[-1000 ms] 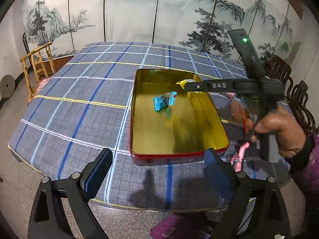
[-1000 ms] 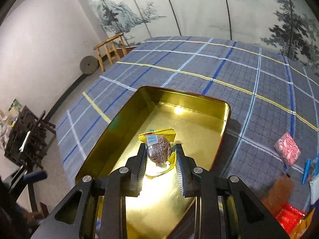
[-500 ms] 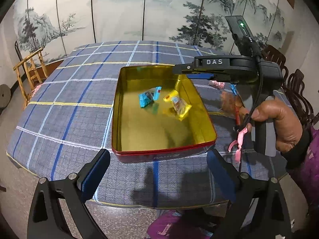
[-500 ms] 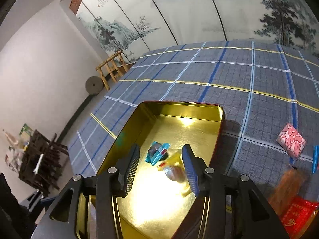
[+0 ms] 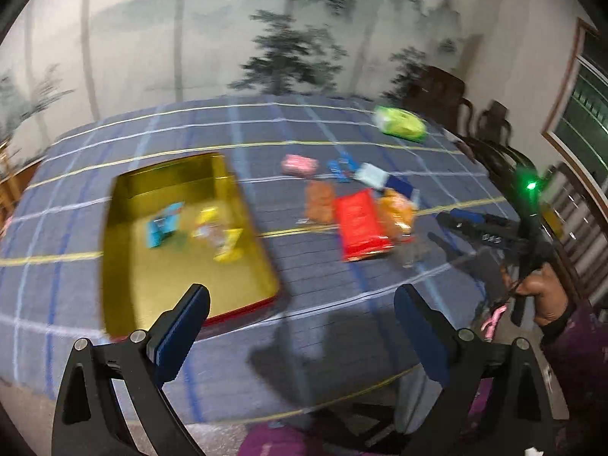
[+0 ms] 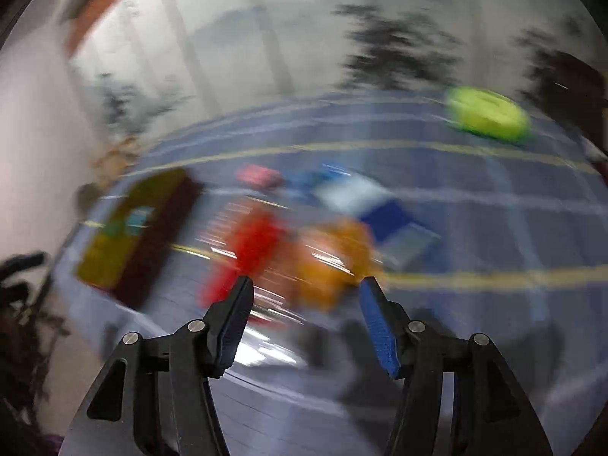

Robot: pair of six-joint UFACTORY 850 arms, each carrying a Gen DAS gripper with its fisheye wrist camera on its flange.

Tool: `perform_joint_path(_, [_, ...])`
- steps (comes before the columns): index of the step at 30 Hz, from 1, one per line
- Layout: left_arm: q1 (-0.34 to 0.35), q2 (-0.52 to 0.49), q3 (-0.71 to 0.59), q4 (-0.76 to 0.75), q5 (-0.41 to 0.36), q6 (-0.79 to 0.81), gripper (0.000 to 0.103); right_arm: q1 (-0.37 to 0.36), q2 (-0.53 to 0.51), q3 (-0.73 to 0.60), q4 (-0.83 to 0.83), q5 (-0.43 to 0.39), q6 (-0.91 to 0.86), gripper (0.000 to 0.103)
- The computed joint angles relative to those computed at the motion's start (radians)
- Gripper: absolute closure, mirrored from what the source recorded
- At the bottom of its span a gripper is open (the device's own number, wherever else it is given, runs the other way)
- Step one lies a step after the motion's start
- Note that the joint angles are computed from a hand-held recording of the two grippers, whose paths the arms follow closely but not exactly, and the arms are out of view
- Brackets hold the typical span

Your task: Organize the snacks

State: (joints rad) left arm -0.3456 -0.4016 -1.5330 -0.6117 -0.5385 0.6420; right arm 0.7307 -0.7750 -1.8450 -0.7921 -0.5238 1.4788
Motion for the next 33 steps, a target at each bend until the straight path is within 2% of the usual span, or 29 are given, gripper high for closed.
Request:
perform_joint_path(1, [-0.012, -0.02, -0.027, -0.005, -0.022, 0.006, 0.007, -0.003, 0.029, 0.06, -0.028, -0.03, 0.059, 0.044])
perform_joint_path(5, [-0.053, -0.121, -0.159, -0.018, -0.108, -0.005, 0.007, -0.017, 0.072, 0.169, -0.096, -0.04, 0.178, 0.044])
perform_joint_path(8, [-0.078, -0.214, -0.283, -0.003, -0.174, -0.049, 0.007, -0.028, 0.086, 0.222, -0.135, 0.017, 0.256, 0.043])
perform_joint_path(9, [-0.084, -0.245, -0.324, -0.001, -0.196, -0.061, 0.007, -0.024, 0.092, 0.236, -0.198, 0.02, 0.314, 0.043])
perform_joint_path(12, [-0.108, -0.354, -0.466, 0.085, -0.251, -0.168, 0.008, -0.02, 0.109, 0.276, -0.279, 0.04, 0.389, 0.04])
perform_joint_path(17, [-0.119, -0.524, -0.693, 0.137, -0.367, -0.255, 0.01, -0.018, 0.127, 0.322, -0.421, 0.082, 0.536, 0.036])
perform_joint_path(20, [-0.117, -0.591, -0.783, 0.153, -0.414, -0.296, 0.01, -0.025, 0.136, 0.341, -0.482, 0.117, 0.604, 0.036])
perform_joint_path(22, [-0.113, -0.618, -0.815, 0.137, -0.436, -0.3, 0.013, -0.028, 0.14, 0.348, -0.509, 0.131, 0.635, 0.036])
perform_joint_path(25, [-0.106, -0.696, -0.929, 0.117, -0.518, -0.342, 0.02, -0.032, 0.141, 0.352, -0.542, 0.152, 0.662, 0.036])
perform_joint_path(26, [-0.103, -0.728, -0.976, 0.102, -0.555, -0.359, 0.029, -0.032, 0.143, 0.356, -0.557, 0.156, 0.676, 0.036])
perform_joint_path(32, [-0.098, -0.761, -1.025, 0.057, -0.57, -0.358, 0.031, -0.041, 0.161, 0.394, -0.718, 0.19, 0.877, 0.036])
perform_joint_path(33, [-0.095, -0.763, -1.026, 0.042, -0.569, -0.358, 0.04, -0.042, 0.163, 0.398, -0.734, 0.192, 0.897, 0.036])
